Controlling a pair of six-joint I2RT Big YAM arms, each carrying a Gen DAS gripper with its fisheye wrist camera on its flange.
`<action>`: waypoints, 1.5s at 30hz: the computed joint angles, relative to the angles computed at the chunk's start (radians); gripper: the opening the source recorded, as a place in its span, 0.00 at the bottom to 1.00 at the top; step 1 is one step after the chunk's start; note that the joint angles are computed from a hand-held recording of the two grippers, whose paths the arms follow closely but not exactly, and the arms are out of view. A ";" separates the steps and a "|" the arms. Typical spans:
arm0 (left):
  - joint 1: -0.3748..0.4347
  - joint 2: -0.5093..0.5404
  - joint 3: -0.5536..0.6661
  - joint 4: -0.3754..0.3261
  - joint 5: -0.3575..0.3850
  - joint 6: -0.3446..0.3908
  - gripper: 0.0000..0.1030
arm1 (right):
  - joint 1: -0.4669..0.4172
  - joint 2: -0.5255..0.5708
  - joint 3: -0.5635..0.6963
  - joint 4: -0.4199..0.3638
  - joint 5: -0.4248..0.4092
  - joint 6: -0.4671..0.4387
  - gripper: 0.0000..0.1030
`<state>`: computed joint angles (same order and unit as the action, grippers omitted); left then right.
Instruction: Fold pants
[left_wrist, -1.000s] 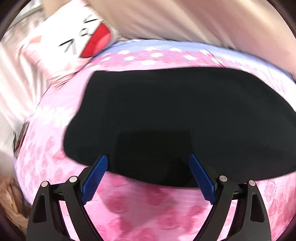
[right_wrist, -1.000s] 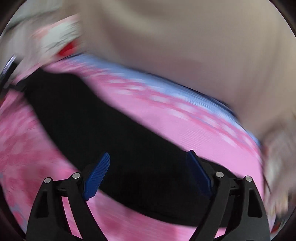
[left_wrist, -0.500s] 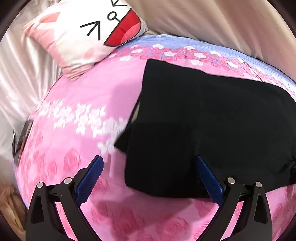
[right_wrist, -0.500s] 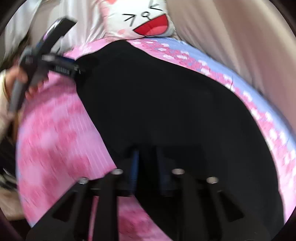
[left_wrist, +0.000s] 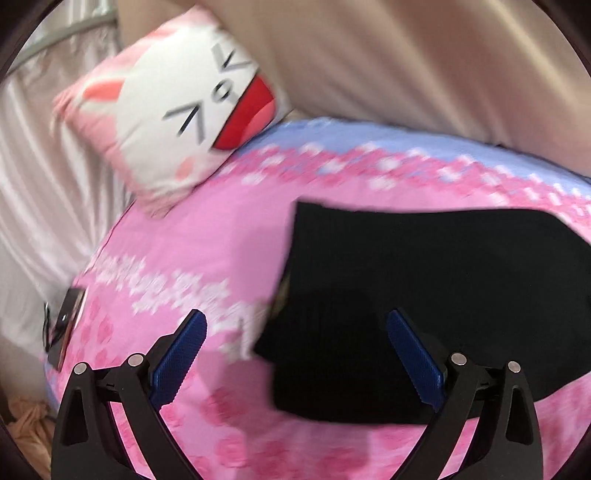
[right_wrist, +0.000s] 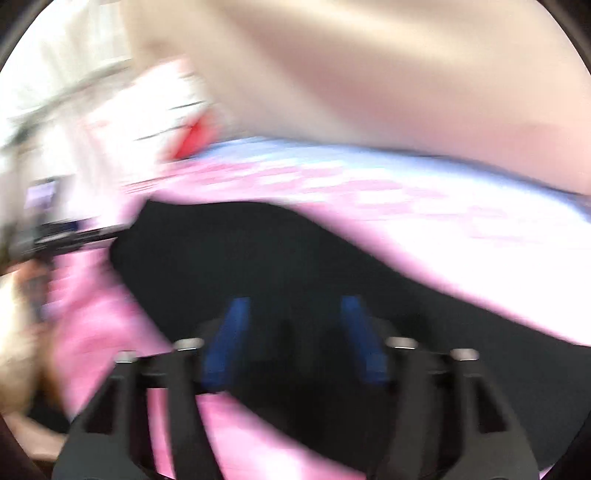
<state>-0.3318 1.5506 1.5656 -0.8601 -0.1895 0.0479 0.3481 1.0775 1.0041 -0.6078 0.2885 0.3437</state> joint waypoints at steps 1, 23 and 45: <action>-0.016 0.011 0.016 -0.001 0.009 -0.004 0.94 | -0.063 -0.010 -0.006 -0.026 -0.002 -0.001 0.63; -0.175 0.185 0.154 -0.118 -0.082 -0.127 0.95 | -0.279 -0.065 -0.121 0.100 -0.166 -0.174 0.15; -0.289 0.082 -0.008 -0.148 -0.202 -0.193 0.95 | -1.190 -0.516 -0.402 -0.106 -0.497 -0.288 0.53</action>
<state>-0.6206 1.6326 1.5577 -1.0082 -0.3918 -0.1447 -0.8415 0.5616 0.6021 -0.7141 -0.2086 0.0554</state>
